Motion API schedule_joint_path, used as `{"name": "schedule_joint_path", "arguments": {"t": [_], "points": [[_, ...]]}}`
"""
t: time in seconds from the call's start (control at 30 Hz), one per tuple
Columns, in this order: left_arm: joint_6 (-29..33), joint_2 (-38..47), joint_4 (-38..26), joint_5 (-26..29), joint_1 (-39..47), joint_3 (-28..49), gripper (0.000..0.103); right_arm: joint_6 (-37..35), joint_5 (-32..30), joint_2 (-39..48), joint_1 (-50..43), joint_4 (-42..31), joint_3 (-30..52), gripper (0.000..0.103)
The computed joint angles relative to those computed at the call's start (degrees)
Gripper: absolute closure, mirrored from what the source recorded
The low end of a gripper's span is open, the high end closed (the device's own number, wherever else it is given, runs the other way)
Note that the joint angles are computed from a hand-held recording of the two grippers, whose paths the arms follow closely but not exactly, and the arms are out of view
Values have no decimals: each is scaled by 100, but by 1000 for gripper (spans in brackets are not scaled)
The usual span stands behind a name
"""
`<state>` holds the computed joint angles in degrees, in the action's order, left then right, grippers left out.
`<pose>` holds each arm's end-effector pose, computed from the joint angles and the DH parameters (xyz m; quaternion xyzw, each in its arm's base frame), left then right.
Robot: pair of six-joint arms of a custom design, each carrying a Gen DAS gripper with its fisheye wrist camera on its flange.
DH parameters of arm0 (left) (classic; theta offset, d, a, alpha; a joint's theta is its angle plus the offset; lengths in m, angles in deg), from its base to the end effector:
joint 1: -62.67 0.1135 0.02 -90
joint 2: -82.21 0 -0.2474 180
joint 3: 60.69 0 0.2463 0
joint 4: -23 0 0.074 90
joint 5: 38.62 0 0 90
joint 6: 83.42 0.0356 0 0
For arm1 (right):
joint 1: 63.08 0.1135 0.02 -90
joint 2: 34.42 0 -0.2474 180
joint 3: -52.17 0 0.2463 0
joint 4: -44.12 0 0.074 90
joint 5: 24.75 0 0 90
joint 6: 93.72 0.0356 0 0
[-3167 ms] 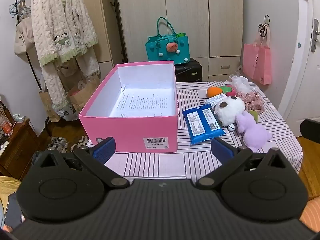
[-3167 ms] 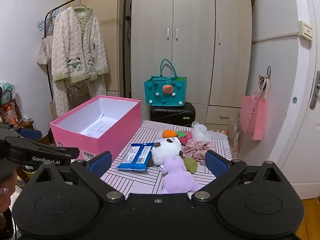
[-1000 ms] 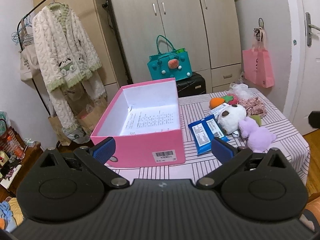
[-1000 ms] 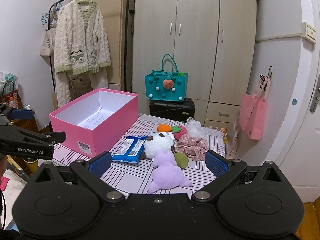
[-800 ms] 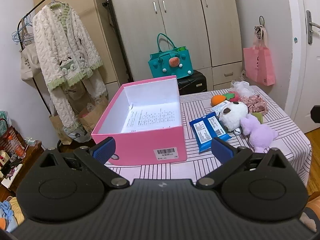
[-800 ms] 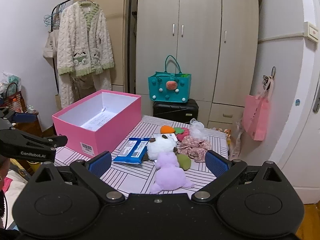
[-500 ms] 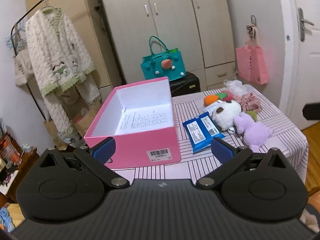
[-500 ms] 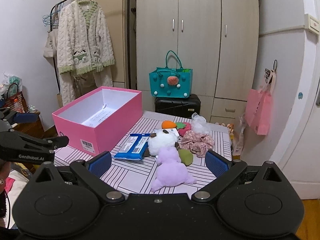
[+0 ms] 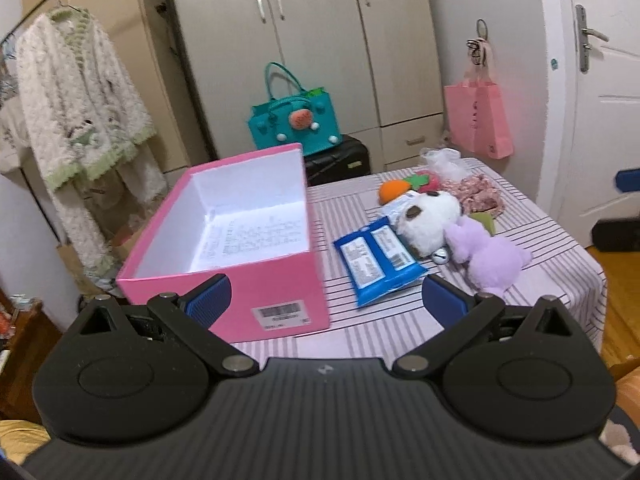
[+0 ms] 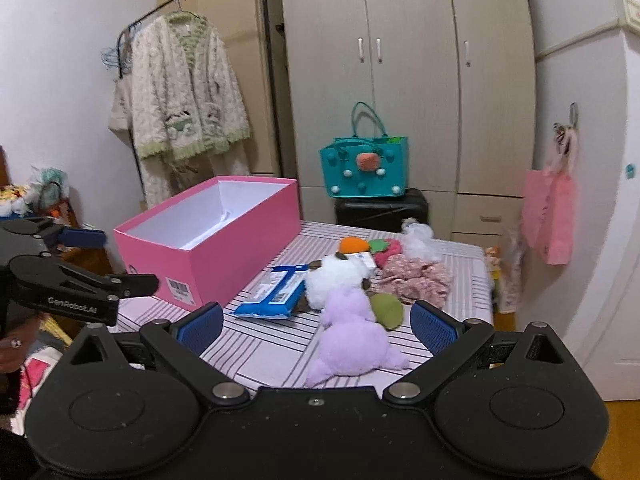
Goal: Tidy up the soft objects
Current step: 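Reach the left tool toward the lilac bunny plush and close on it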
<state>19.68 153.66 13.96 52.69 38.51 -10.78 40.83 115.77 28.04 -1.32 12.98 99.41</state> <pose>0.2412 -0.1091 0.2019 0.2828 0.8212 -0.0576 0.4923 0.1236 0.1720 0.1983 0.0312 0.8539 0.0315 0.5186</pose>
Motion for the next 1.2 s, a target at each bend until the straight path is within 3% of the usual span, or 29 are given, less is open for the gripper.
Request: {"name": "schedule_joint_path", "arguments": {"t": [0.13,0.3,0.5,0.87,1.07,1.2], "points": [[-36,419,300,329,-16,113,0,-732,-677,-230,-610,1338,-776,2],[3,989,699,539,-168,289,0,-1347,-1516,30,-1374,2350,-1226,2],[-124,1693,826,626,-418,684,0,-2063,-2027,721,-1868,2978,-1328,2],[-386,3055,873,1239,-779,1545,4,-3056,-3600,1717,-3103,4435,-1680,2],[-627,3734,1182,1692,-895,1934,14,-3692,-4056,2355,-3466,5148,-1700,2],[-922,4173,901,1898,-938,2406,22,-4025,-4270,2807,-3623,5338,-1545,2]]}}
